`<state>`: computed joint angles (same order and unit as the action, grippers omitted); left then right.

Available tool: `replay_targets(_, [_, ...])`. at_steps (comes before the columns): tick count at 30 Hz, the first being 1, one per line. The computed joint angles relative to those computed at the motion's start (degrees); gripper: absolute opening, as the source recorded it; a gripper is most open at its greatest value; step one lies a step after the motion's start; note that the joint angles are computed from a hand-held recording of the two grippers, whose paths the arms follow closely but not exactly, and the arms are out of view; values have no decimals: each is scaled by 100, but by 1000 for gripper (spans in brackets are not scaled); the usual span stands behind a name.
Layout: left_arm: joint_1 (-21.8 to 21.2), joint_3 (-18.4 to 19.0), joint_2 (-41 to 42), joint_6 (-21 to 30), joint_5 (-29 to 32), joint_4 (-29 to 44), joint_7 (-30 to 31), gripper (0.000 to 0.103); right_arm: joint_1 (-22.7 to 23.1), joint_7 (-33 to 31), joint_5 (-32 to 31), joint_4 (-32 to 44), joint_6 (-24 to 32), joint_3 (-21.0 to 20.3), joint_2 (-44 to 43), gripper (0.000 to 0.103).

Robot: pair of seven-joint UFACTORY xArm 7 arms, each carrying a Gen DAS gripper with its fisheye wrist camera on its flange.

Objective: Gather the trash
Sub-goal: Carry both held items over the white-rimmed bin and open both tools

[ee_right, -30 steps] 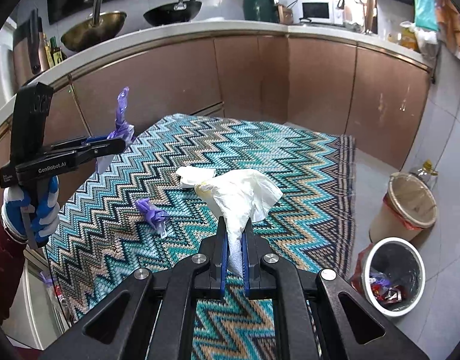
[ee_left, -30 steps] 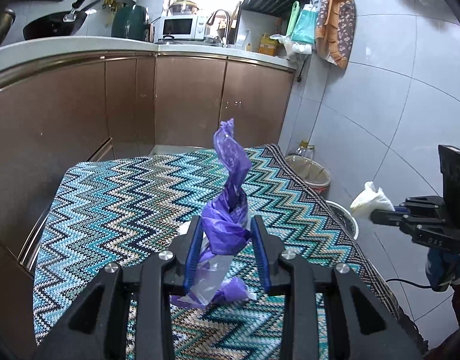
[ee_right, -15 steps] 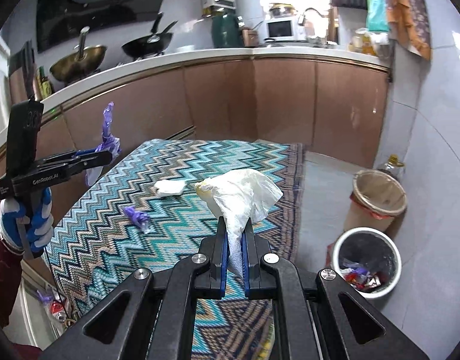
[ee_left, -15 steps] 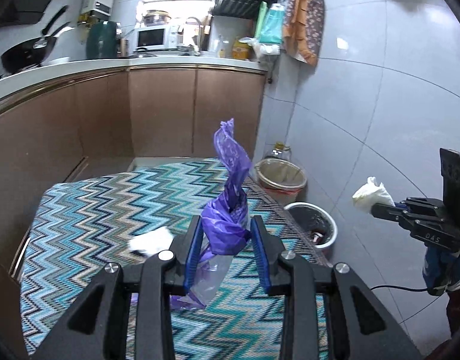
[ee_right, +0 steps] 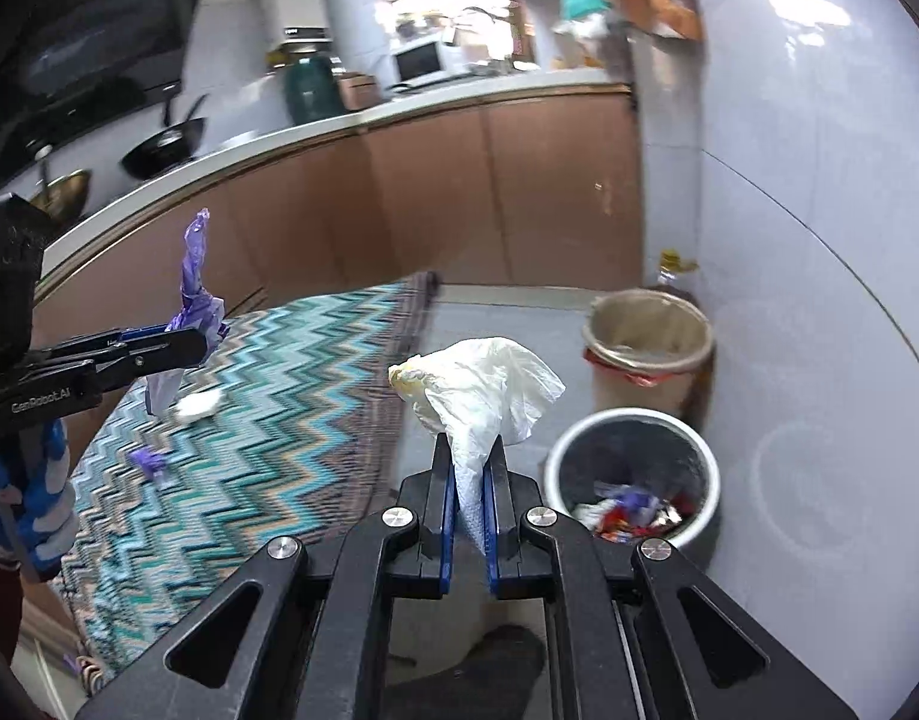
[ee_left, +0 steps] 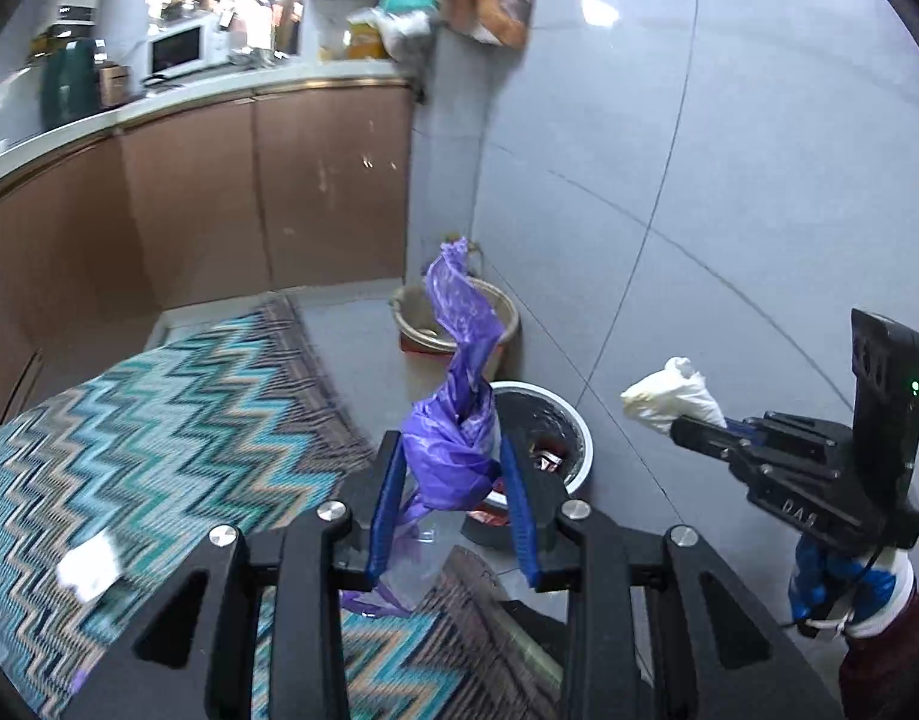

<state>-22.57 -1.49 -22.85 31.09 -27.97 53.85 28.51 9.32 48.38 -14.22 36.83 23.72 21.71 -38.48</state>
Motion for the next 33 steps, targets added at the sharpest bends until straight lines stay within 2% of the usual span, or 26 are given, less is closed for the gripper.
replay_targets(4, [20, -334, 1144, -49, 255, 843, -305, 31, -207, -34, 18, -221, -293, -288, 197, 8])
replay_targets(9, [121, -729, 2647, 44, 806, 2093, -892, 31, -607, -232, -77, -175, -627, -555, 854, 8])
replay_targets(16, [-58, -918, 4305, 322, 1755, 3589, -1831, 32, -959, -421, -268, 159, -943, -870, 1969, 11])
replay_targets(22, [-224, -894, 5305, 612, 2106, 4624, -2319, 32, -973, -546, -408, 432, -1083, -1229, 2769, 12])
replay_targets(27, [-323, -879, 5834, 894, 2224, 5227, -2561, 33, -852, -666, -400, 651, -1093, -1512, 3273, 12])
replay_targets(28, [-333, -889, 5923, 958, 2229, 5341, -2578, 33, -825, -672, -418, 678, -1090, -1551, 3343, 14])
replay_targets(30, [-338, -889, 5990, 1028, 2239, 5421, -2598, 41, -763, -700, -446, 729, -1019, -1626, 3451, 19])
replay_targets(33, [-345, -898, 6097, 1059, 2235, 5543, -2623, 45, -687, -689, -475, 777, -953, -1709, 3540, 27])
